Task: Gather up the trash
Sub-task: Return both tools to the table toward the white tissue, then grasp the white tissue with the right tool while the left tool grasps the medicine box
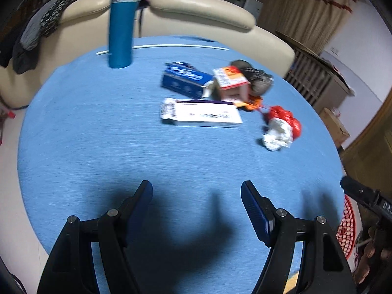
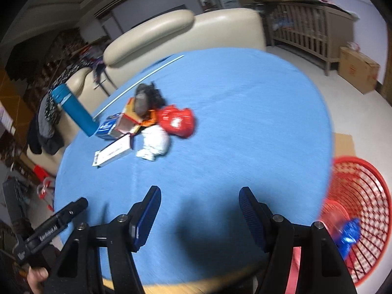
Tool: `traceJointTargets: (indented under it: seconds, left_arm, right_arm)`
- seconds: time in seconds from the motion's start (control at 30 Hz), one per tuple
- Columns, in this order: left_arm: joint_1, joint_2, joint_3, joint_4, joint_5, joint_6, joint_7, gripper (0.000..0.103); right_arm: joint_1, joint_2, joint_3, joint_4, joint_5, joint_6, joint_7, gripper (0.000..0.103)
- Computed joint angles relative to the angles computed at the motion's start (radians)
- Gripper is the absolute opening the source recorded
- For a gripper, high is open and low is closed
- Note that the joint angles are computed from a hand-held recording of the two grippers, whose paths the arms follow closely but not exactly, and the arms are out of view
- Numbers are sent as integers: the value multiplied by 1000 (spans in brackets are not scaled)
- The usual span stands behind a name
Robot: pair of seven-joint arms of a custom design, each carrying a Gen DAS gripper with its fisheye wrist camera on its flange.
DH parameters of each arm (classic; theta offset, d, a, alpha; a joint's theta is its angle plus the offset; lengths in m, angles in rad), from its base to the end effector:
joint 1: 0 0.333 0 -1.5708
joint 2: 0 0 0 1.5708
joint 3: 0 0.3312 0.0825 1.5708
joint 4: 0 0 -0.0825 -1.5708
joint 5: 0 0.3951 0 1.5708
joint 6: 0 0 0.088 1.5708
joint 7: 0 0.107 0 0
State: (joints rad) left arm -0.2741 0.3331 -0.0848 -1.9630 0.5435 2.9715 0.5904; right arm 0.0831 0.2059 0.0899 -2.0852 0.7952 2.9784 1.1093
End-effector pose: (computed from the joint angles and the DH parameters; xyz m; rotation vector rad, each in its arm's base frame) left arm 0.6125 -0.2628 0.3845 -2.0227 1.7733 -0.8786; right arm 0.6215 0.0558 0.3988 -1.6085 1.8106 -0.3376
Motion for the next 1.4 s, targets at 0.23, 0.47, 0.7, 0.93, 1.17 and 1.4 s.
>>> traceJointTargets:
  seconds: [0.23,0.47,0.7,0.93,1.17,1.4]
  left_arm:
    - [21,-2,16,-23,-4,8,-22,75]
    - [26,3,22,-10,7,-13,-22,75]
    - [24,35,13,58,19,-55,21,75]
    - [72,128,-54,222,-51,-122,221,76]
    - [163,293,-196,482,-227,-283,714,76]
    - [108,424,-144,721,-302,-449,905,76]
  right_arm:
    - [38,163,-4,207,-118,-55,124,70]
    - [54,294,-12,376,-225,-96,244,69]
    - [65,384,-19,492,-311,-145,313,60]
    - [22,399,31,499,-303,-148,264,31]
    - [-49,347,101,413,-193,-135,121,31]
    - [-61,326,110,385,-100,-144,30,31]
